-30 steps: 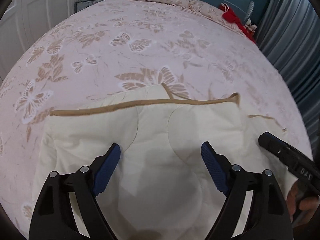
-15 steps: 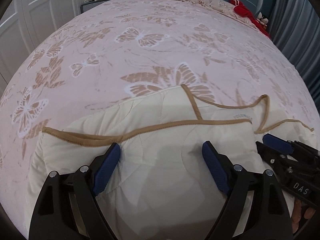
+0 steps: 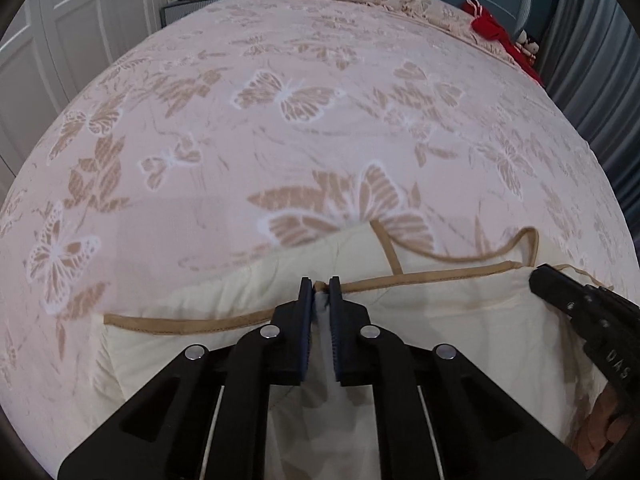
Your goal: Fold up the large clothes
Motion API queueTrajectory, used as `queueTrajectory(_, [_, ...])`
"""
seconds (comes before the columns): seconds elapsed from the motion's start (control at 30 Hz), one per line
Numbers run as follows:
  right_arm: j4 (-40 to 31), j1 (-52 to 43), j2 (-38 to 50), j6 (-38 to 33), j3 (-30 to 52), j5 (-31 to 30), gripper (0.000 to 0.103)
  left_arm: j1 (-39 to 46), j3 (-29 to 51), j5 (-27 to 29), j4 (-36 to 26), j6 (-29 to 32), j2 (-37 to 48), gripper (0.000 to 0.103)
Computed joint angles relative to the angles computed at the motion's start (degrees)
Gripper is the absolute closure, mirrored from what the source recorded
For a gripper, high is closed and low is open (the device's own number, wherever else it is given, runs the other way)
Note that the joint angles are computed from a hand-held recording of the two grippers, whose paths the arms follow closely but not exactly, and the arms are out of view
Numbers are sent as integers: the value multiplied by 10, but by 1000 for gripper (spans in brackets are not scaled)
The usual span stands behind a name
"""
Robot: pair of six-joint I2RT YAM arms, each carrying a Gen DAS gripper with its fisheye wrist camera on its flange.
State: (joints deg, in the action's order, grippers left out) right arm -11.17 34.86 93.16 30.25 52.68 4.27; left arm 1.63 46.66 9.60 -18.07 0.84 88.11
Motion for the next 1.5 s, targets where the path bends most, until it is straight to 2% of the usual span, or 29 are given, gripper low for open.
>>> queueTrajectory(0.17, [-8,-4,66,13,29,6,102,-5,21,-16,14,-18,52,96])
queueTrajectory(0.23, [2,-7,93,17,29,2,102,-6,24,-31,27,-23,78,103])
queueTrajectory(0.3, [11,-9,102,18,27,-2,102,4,20,-20,48,-28,96,103])
queueTrajectory(0.4, [26,-12,117,18,24,-9,102,-10,2,-39,82,-27,97,103])
queueTrajectory(0.67, [50,-10,138,13,25,-5,102,-29,-31,-74,152,-33,103,103])
queueTrajectory(0.77, [33,-13,105,36,21,-5,102,-31,-38,-78,160,-30,100,103])
queueTrajectory(0.87, [45,11,-9,95,-41,9,101,-25,-42,-67,165,-31,97,103])
queueTrajectory(0.93, [23,55,-52,118,-54,38,101,-19,-44,-56,165,-32,93,103])
queueTrajectory(1.07, [5,97,-28,138,-55,64,103,5,-46,-18,143,-33,68,103])
queueTrajectory(1.17, [40,84,-5,161,-74,48,103,18,-53,-3,143,-36,61,102])
queueTrajectory(1.37, [89,75,43,157,-78,42,103,9,-54,-18,155,-38,69,102])
queueTrajectory(1.5, [104,70,65,143,-71,43,103,36,-55,22,129,-43,39,99])
